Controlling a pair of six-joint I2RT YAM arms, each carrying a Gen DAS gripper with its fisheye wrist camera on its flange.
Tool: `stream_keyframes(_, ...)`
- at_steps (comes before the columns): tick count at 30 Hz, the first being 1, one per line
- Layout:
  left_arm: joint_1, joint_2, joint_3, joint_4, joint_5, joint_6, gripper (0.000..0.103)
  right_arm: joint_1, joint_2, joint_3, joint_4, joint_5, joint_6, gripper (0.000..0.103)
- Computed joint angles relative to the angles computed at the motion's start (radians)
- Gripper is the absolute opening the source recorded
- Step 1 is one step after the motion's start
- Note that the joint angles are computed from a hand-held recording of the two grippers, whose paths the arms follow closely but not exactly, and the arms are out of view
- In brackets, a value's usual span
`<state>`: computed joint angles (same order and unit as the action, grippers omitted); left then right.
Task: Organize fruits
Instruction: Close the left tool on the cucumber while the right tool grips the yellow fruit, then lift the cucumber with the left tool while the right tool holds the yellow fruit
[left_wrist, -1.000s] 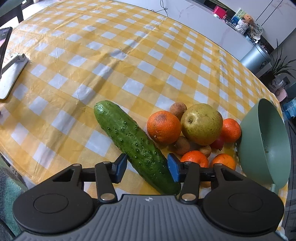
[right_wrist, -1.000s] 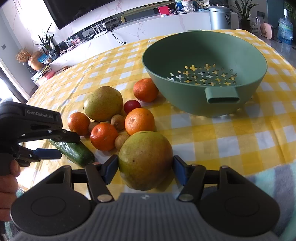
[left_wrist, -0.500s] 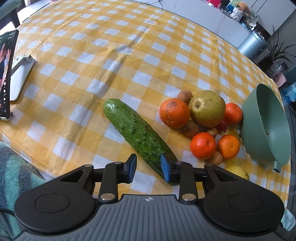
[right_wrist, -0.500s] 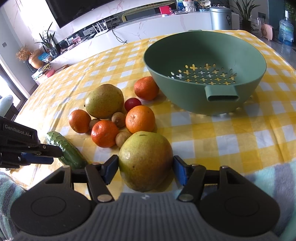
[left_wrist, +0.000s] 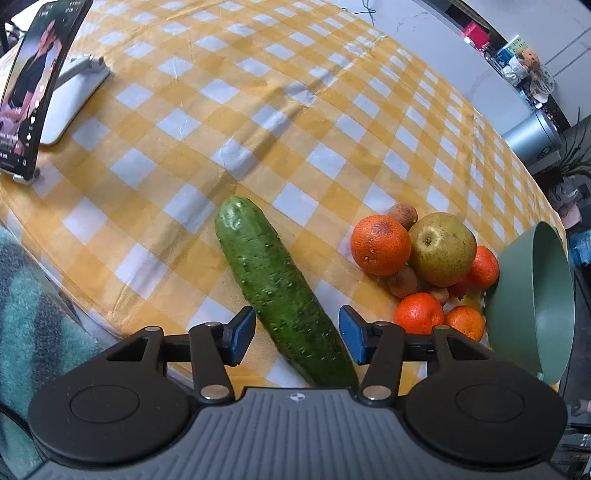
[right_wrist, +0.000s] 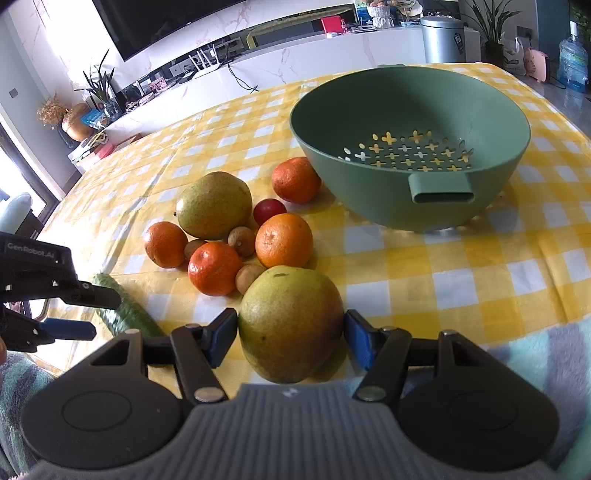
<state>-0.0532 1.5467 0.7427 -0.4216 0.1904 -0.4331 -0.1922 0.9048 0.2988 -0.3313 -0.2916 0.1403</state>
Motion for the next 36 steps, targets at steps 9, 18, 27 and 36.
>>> stream_keyframes(9, -0.049, 0.048, -0.011, 0.042, -0.078, -0.026, 0.067, 0.004, 0.015, -0.002, 0.024, 0.003, 0.019, 0.062)
stream_keyframes(18, -0.086, 0.012, -0.041, 0.072, -0.123, -0.002, 0.057, 0.009, 0.021, -0.005, 0.039, 0.005, 0.026, 0.063)
stream_keyframes(27, -0.143, 0.052, 0.028, -0.011, -0.210, 0.176, 0.057, 0.008, 0.017, -0.004, 0.031, 0.004, 0.028, 0.063)
stream_keyframes(36, -0.148, 0.046, -0.012, 0.049, -0.220, 0.154, 0.055, 0.024, 0.017, -0.012, 0.051, 0.025, 0.042, 0.062)
